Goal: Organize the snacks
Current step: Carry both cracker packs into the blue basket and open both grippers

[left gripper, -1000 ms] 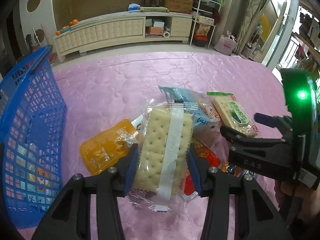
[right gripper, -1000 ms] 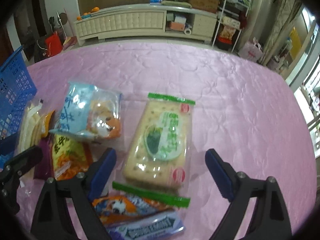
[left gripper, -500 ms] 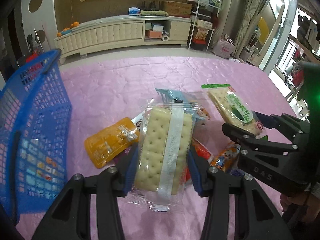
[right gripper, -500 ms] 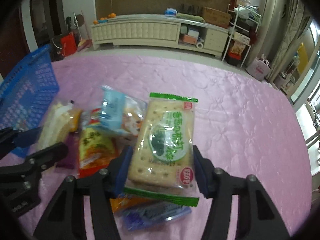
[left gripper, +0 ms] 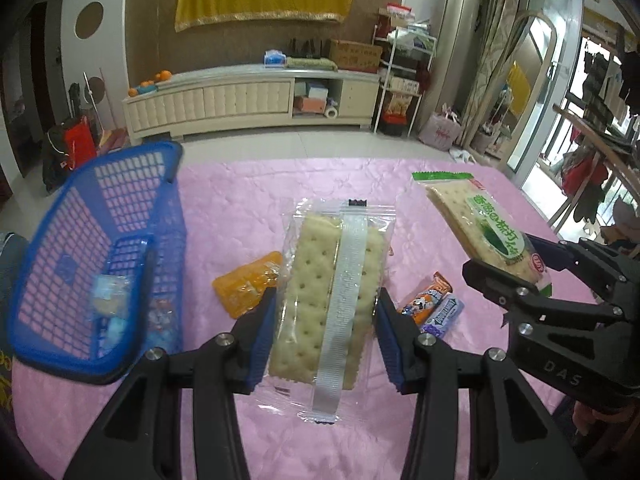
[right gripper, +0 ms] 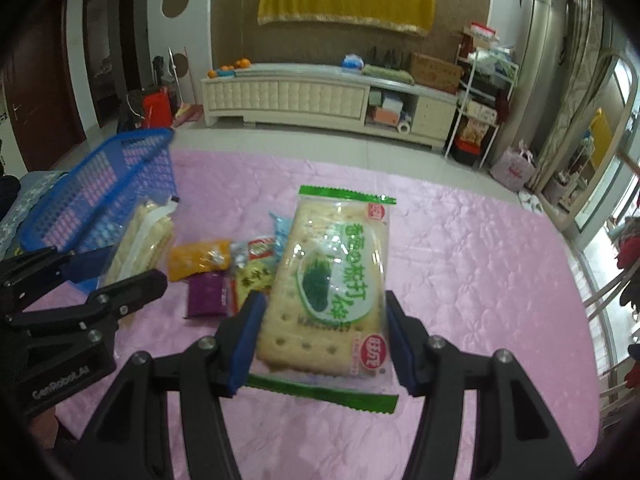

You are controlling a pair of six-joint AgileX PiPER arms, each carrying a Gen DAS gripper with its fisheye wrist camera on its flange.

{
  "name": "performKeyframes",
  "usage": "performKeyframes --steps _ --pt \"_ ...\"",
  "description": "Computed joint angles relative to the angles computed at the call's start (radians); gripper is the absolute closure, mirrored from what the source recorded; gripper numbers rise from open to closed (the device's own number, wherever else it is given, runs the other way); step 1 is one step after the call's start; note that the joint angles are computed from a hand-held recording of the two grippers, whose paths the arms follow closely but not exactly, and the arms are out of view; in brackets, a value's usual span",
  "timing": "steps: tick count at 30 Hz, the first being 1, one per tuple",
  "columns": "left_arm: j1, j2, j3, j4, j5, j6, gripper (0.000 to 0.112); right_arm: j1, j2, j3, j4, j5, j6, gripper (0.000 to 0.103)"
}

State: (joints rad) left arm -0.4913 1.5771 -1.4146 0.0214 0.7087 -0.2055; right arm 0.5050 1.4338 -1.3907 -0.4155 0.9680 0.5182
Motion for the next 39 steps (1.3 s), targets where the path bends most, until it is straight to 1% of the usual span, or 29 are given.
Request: performKeyframes --steps 1,5,9,11,12,16,19,22,26,31,36,39 --pt "0.005 -0.029 0.021 -0.005 -0.003 0.008 0.068 0.026 -0.011 -0.011 -0.013 0.016 0.015 0.041" --pt "0.031 -0.129 0.092 -0.017 -0.013 0.041 0.068 0.100 -0.048 -0.021 -0.038 0.035 0.061 0.041" --pt "0.073 -0.205 0.133 -0.046 -0.017 0.093 0.068 0.175 -0.051 -0.066 -0.057 0.062 0.088 0.041" --pt "0.104 -0.225 0.132 -0.084 -0.006 0.142 0.068 0.205 -0.052 -0.079 -0.078 0.073 0.100 0.041" --pt "0.135 -0.243 0.137 -0.133 0.007 0.191 0.068 0.218 -0.049 -0.088 -0.082 0.075 0.104 0.041" --pt "0.200 -0.295 0.158 -0.175 0.026 0.253 0.068 0.257 -0.020 -0.142 -0.084 0.074 0.109 0.041" --pt "0.253 -0.310 0.151 -0.193 0.043 0.292 0.068 0.279 0.000 -0.169 -0.078 0.062 0.110 0.041" --pt "0.275 -0.325 0.155 -0.180 0.047 0.295 0.068 0.289 0.024 -0.203 -0.060 0.049 0.107 0.041" --pt "0.353 -0.329 0.148 -0.228 0.077 0.366 0.068 0.289 0.074 -0.257 -0.025 0.034 0.089 0.041" --pt "0.471 -0.303 0.114 -0.306 0.111 0.468 0.068 0.305 0.141 -0.333 0.000 0.031 0.075 0.041" --pt "0.553 -0.272 0.095 -0.349 0.121 0.528 0.068 0.320 0.220 -0.412 0.032 0.039 0.046 0.041" --pt "0.586 -0.245 0.082 -0.364 0.133 0.548 0.068 0.312 0.270 -0.463 0.080 0.044 0.016 0.041"
